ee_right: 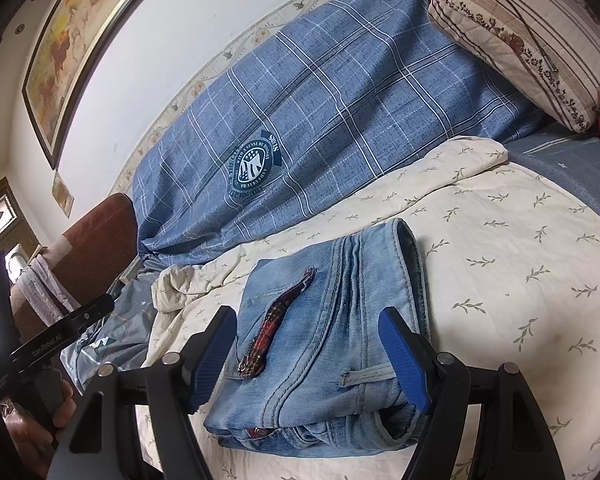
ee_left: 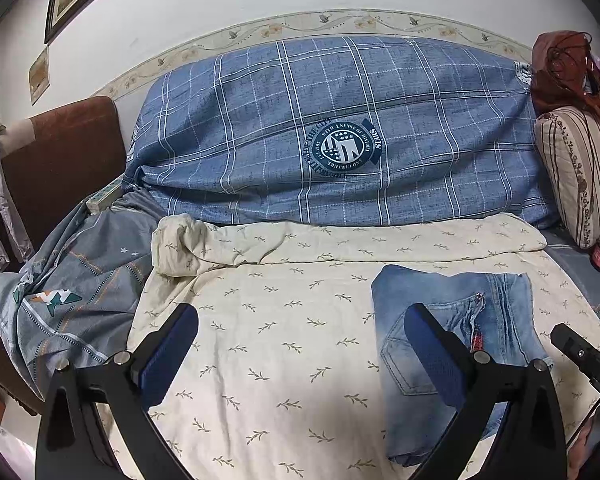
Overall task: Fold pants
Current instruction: 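Lower both tools onto the folded jeans stack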
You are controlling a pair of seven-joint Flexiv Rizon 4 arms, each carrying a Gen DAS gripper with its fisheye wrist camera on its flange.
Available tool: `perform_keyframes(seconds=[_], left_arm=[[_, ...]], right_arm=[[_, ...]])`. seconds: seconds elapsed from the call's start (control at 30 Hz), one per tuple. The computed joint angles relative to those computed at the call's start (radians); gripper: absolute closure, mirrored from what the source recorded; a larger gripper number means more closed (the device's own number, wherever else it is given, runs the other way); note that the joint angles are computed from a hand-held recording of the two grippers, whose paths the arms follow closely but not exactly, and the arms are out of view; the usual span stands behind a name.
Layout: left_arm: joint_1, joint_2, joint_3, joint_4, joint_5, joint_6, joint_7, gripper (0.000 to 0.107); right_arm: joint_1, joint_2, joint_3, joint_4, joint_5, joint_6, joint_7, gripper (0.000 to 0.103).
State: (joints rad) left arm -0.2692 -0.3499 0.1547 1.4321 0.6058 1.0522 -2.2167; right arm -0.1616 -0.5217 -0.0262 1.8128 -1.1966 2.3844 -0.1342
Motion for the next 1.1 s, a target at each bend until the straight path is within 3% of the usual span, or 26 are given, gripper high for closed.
perform_keyframes(seconds=[0.6, 0.8, 1.0, 1.1], left_arm=[[0.022, -0.014, -0.014, 0.018, -0.045, 0.013, 0.050, 0.004], [0.078, -0.051, -0.063, 0.064, -0.229, 0.053, 0.188, 0.004], [0.109, -0.098, -0.097, 0.074, -0.392, 0.081, 0.308, 0.004], [0.158, -0.129, -0.166, 0.091, -0.522, 0.120, 0.447, 0.004]], right_arm=[[-0.002, -0.002, -0.011, -0.011, -0.029, -0.006, 0.021, 0.026], [-0.017, -0.005, -0.019, -0.012, -0.032, -0.013, 0.042, 0.026], [-0.026, -0.034, -0.046, -0.083, -0.123, -0.019, 0.129, 0.026], [-0.020, -0.049, -0.071, -0.116, -0.162, -0.023, 0.181, 0.026]])
